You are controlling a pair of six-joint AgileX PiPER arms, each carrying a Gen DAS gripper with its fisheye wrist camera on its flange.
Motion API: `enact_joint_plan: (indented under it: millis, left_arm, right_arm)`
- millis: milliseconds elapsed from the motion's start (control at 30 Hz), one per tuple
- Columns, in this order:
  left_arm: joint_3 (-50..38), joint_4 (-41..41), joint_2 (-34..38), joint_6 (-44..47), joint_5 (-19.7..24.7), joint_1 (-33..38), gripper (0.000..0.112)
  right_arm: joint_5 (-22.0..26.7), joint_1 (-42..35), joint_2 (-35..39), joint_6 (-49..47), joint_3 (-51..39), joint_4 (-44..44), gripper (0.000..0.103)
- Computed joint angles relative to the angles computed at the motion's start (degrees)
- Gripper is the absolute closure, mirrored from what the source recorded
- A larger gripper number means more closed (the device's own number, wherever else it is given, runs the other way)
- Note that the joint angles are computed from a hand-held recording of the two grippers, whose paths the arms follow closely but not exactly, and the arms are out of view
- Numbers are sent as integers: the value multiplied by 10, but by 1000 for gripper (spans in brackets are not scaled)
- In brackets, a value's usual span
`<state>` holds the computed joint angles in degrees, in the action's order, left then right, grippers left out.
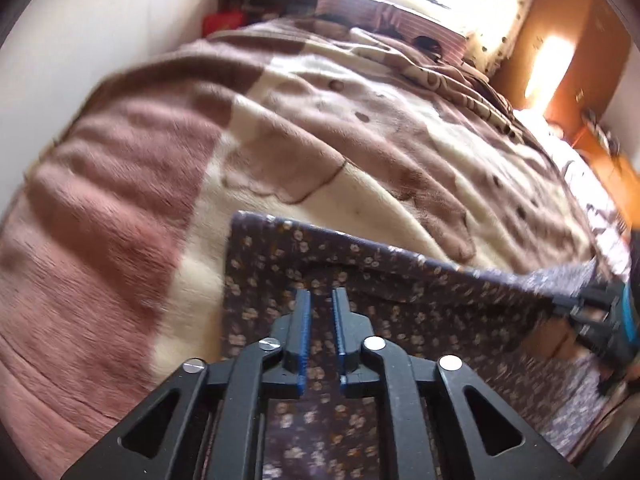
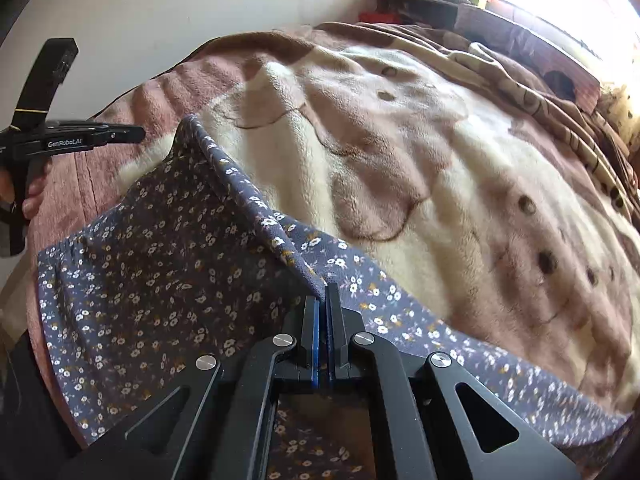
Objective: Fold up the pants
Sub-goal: 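Lift the waistband with both grippers and fold it over toward the pant legs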
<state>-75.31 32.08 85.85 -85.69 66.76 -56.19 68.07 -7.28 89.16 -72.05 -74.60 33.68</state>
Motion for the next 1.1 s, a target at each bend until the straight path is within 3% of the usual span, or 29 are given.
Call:
enact_joint_plan:
  millis: [100,133,167,300,600,700,1100]
  left_arm:
    - [-5,-17,3,0,-37,26,84]
    - [-6,-24,5,-4,-48,37,68]
    - [-8,-37,8,-4,-64,54,62]
    - [-20,-96,27,-2,-105,105,62]
    - [-92,-184,98,18,-58,177,62]
    - [-84,-187,96,14,-68,186,68]
    - [-7,-219,60,0,-125,204,109]
  right_arm:
    - [-10,-3,-10,-15,28,1,101]
    - [-15,-4,-15,-24,39,3,101]
    - [-24,-6,-21,-37,54,5,101]
    - [-29,-18,-26,-63,86,11,101]
    - [-44,-27,-30,-92,112,27,101]
    - [-42,-33,-30,-100,114,32,101]
    - [-40,-36,-35,-106,115,35,101]
